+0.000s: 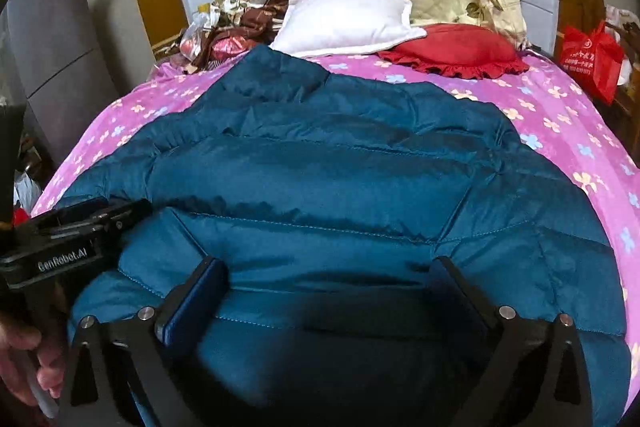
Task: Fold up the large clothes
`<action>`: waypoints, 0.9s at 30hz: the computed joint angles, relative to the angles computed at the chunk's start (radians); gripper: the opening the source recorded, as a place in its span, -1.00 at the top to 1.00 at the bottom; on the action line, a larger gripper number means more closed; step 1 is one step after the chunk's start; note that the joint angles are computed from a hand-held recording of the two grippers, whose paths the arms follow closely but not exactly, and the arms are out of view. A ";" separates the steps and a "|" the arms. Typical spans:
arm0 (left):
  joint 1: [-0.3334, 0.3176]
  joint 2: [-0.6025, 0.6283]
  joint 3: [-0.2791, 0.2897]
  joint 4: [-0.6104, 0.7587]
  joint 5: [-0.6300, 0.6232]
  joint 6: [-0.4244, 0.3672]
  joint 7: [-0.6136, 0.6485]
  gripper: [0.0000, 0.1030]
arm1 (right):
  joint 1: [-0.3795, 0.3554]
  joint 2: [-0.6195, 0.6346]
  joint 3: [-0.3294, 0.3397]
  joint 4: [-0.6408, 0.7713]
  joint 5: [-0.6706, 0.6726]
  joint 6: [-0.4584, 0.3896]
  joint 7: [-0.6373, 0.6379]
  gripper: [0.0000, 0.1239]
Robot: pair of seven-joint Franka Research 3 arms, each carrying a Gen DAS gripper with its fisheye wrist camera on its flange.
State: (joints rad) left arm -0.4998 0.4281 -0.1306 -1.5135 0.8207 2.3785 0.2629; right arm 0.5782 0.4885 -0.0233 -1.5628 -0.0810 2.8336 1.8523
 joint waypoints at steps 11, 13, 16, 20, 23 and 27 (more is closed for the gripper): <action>-0.021 0.003 0.011 -0.001 0.048 -0.025 -0.068 -0.72 | 0.012 -0.002 -0.012 0.028 -0.025 -0.077 0.032 -0.66; -0.008 -0.013 0.001 -0.016 0.027 -0.009 -0.071 -0.72 | 0.064 -0.020 -0.081 0.017 -0.100 -0.055 0.144 -0.64; 0.028 -0.081 -0.009 -0.084 -0.009 0.072 -0.095 -0.72 | 0.082 -0.058 -0.128 -0.038 -0.166 0.080 0.270 -0.64; 0.027 -0.125 0.004 -0.107 0.078 -0.017 -0.150 -0.72 | 0.013 -0.020 -0.074 0.021 -0.095 -0.024 0.255 -0.65; 0.120 -0.094 -0.049 -0.120 -0.150 0.041 0.000 -0.72 | -0.043 0.006 -0.019 0.028 -0.036 -0.030 0.201 -0.66; 0.119 -0.150 -0.029 -0.163 -0.130 0.068 -0.008 -0.72 | -0.008 0.006 -0.060 0.025 -0.076 -0.028 0.223 -0.66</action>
State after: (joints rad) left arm -0.3807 0.2776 -0.1597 -1.6767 0.6902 2.4467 0.2547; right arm 0.5705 0.4943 -0.0837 -1.5375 -0.1565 2.8056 2.0751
